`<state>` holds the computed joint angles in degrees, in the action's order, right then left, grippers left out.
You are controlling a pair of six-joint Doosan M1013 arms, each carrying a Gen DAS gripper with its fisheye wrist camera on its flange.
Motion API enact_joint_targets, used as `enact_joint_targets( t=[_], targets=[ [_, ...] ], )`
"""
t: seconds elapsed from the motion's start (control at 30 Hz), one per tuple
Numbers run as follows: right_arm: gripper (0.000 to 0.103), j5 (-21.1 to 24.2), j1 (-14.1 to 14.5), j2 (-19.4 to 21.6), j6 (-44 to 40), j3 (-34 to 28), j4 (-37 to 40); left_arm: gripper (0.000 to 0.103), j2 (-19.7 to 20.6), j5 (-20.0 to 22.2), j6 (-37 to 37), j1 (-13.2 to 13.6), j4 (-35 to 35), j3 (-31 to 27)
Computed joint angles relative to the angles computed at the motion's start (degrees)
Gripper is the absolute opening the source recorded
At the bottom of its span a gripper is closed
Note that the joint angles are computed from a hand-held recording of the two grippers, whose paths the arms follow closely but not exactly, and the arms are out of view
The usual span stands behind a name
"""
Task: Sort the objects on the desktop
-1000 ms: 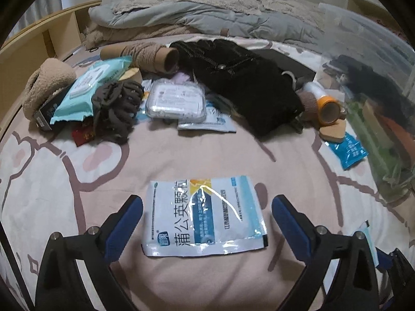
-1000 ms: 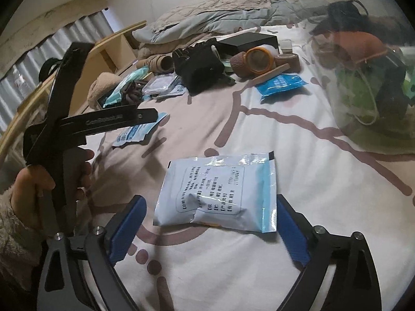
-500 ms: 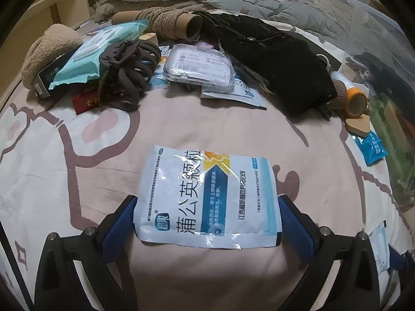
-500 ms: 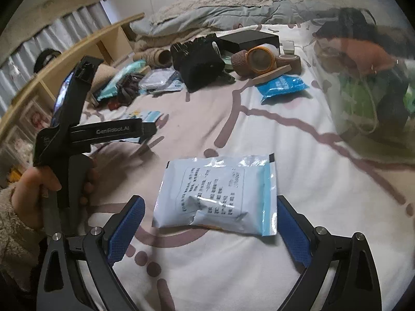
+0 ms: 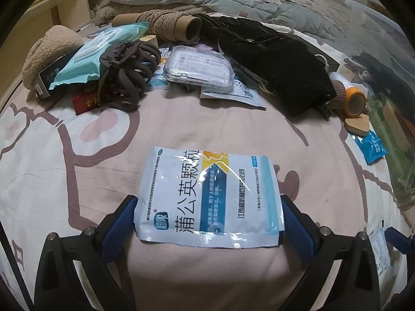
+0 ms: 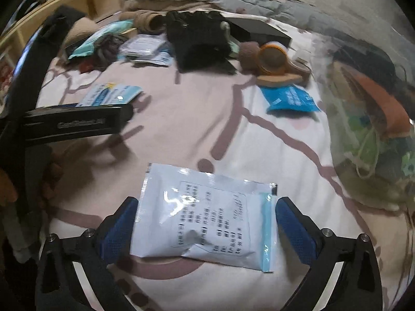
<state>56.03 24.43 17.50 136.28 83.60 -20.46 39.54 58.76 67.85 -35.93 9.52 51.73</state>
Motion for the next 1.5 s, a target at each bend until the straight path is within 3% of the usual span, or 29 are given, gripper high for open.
enact_joint_targets(
  t=[0.47, 0.7, 0.87, 1.0, 1.3, 1.5],
  targets=[
    [0.103, -4.17, 0.37, -2.9, 10.15, 2.52, -4.3, 0.103, -0.05, -0.56, 0.11, -0.02, 0.04, 0.21],
    [0.103, -9.38, -1.91, -4.45, 13.58, 5.35, 0.8, 0.103, -0.06, -0.62, 0.28, 0.02, -0.09, 0.22],
    [0.103, -10.73, -2.18, -4.26, 11.48, 5.33, 3.43, 0.103, -0.05, -0.63, 0.41, 0.04, -0.15, 0.21],
    [0.103, -10.02, -2.03, -3.56, 8.66, 4.31, 4.65, 0.103, -0.06, -0.61, 0.46, 0.05, -0.26, 0.18],
    [0.103, -1.61, -0.81, -0.01, 1.81, -0.49, 3.8, 0.103, -0.08, -0.64, 0.54, 0.06, -0.31, 0.2],
    [0.103, 0.77, -0.76, 1.1, 0.35, -1.53, 3.44, 0.103, -0.01, -0.34, 0.85, 0.17, -0.88, -0.02]
  ],
)
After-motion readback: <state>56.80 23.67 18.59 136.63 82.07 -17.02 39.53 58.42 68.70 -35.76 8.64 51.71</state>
